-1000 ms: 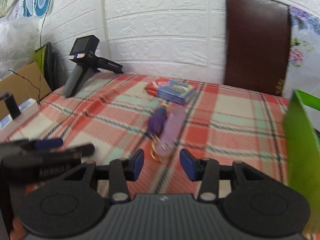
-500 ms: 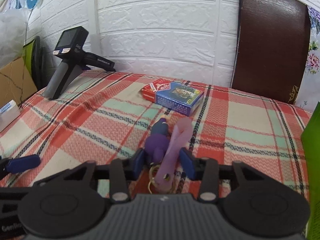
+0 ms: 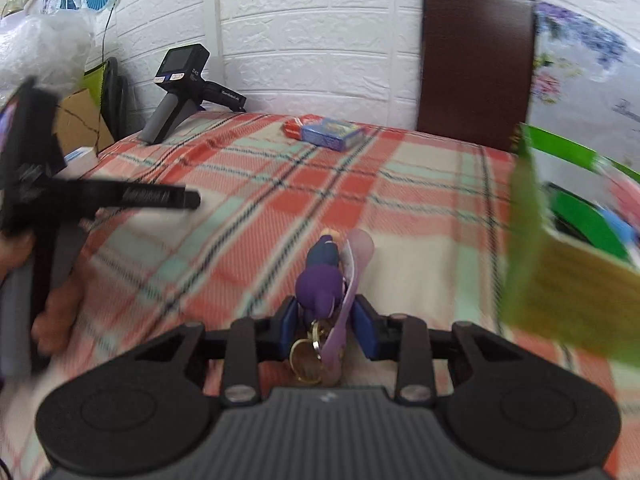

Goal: Organize objects
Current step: 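Grasp the purple keychain with the left gripper while the right gripper releases it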

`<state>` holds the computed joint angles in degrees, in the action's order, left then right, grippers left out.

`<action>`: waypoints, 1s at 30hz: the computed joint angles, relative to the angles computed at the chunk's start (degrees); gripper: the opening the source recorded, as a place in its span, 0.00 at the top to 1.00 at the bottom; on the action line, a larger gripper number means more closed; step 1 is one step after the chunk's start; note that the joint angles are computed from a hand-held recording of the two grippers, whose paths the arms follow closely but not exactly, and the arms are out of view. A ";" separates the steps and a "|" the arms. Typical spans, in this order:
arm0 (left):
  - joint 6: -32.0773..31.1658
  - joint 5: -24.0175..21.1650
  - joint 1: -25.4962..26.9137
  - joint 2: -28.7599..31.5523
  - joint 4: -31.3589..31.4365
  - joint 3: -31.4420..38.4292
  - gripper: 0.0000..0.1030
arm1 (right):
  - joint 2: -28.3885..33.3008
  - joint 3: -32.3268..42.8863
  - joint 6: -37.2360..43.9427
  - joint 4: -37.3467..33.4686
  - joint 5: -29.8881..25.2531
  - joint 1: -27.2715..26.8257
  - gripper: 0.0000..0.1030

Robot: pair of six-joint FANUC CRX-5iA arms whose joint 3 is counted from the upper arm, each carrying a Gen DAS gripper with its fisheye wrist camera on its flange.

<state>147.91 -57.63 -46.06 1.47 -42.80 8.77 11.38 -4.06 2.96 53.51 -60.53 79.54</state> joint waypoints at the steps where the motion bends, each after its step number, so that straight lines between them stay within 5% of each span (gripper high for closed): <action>1: -0.11 -0.22 -0.04 0.12 0.01 0.15 0.21 | -1.39 -1.69 -1.37 0.53 -1.38 1.49 0.69; 3: -0.60 -0.91 -0.04 0.43 0.29 0.58 0.15 | -3.67 -4.52 -3.12 1.59 -3.41 3.98 0.56; 8: -3.46 -7.34 -0.69 2.03 3.11 4.63 0.15 | -6.63 -8.25 -4.21 3.67 -6.02 6.87 0.54; 13: -6.47 1.21 -0.90 -1.87 16.03 1.93 0.19 | -8.77 -11.03 -7.54 4.95 -2.81 6.66 0.54; 17: -20.47 5.48 -0.04 0.49 33.04 2.21 0.17 | -9.09 -12.17 -8.55 6.86 -2.11 7.03 0.54; 23: -24.73 -0.40 -3.64 8.53 33.75 10.79 0.18 | -10.01 -13.97 -11.21 8.85 -3.14 7.59 0.54; 27: -21.50 -4.66 -4.98 10.63 29.87 13.76 0.42 | -10.48 -14.77 -11.08 9.86 -2.34 7.20 0.54; 30: -21.13 -3.75 -3.75 9.51 31.91 12.08 0.45 | -10.58 -14.85 -10.01 9.78 -0.80 6.40 0.54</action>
